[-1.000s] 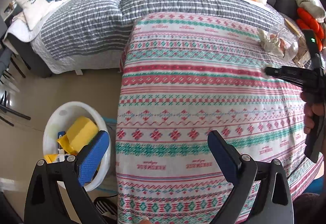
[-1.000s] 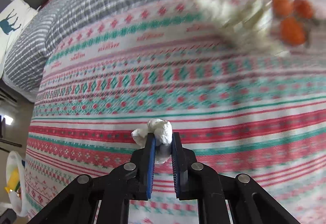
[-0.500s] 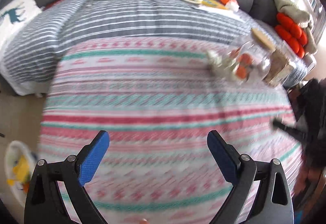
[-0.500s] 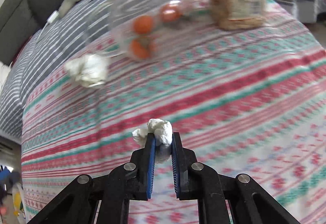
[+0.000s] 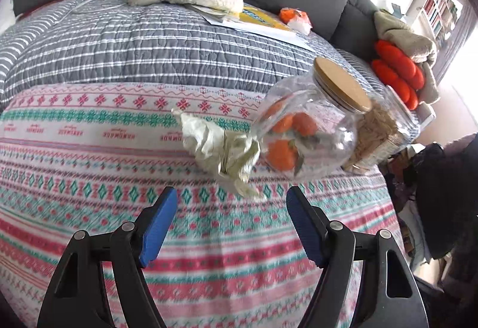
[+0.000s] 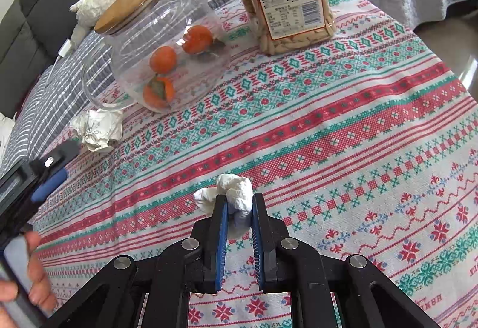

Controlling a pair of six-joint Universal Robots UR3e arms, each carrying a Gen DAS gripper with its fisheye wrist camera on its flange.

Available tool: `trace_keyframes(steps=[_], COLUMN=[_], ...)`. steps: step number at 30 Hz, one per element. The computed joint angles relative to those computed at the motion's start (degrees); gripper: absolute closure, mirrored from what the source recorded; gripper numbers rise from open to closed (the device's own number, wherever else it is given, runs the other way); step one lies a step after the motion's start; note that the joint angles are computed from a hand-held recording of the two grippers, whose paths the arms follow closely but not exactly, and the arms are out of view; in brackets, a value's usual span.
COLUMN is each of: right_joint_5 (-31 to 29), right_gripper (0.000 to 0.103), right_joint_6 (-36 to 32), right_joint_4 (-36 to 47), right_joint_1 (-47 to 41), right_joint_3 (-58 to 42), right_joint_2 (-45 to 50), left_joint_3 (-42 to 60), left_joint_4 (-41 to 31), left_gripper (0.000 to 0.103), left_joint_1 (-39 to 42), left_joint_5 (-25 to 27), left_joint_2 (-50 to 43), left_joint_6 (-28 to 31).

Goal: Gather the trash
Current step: 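Grasp the white tissue with right while left grasps the crumpled silver paper, then carry the silver paper to the bin with left while right carries the tissue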

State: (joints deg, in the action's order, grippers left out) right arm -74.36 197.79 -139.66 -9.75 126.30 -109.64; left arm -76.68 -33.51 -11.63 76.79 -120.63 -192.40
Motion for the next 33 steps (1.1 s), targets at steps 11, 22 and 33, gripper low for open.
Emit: trace_keyframes(steps=[11, 22, 33], right_joint_5=[-0.16, -1.2, -9.27], right_gripper=[0.09, 0.09, 0.09], right_joint_6=[0.27, 2.94, 11.6], right_joint_4=[0.73, 4.31, 7.14], right_joint_1=[0.58, 5.41, 23.22], right_joint_3=[-0.55, -3.74, -12.7], right_joint_2=[-1.02, -4.94, -0.26], left_joint_3=[1.86, -20.67, -37.77], left_joint_4=[-4.07, -7.23, -29.65], left_gripper=[0.092, 0.093, 0.093], left_joint_1=[2.95, 9.96, 33.34], left_joint_5=[-2.25, -5.48, -16.4], left_joint_2=[-1.5, 22.58, 55.74], left_joint_6=[1.32, 12.51, 33.92])
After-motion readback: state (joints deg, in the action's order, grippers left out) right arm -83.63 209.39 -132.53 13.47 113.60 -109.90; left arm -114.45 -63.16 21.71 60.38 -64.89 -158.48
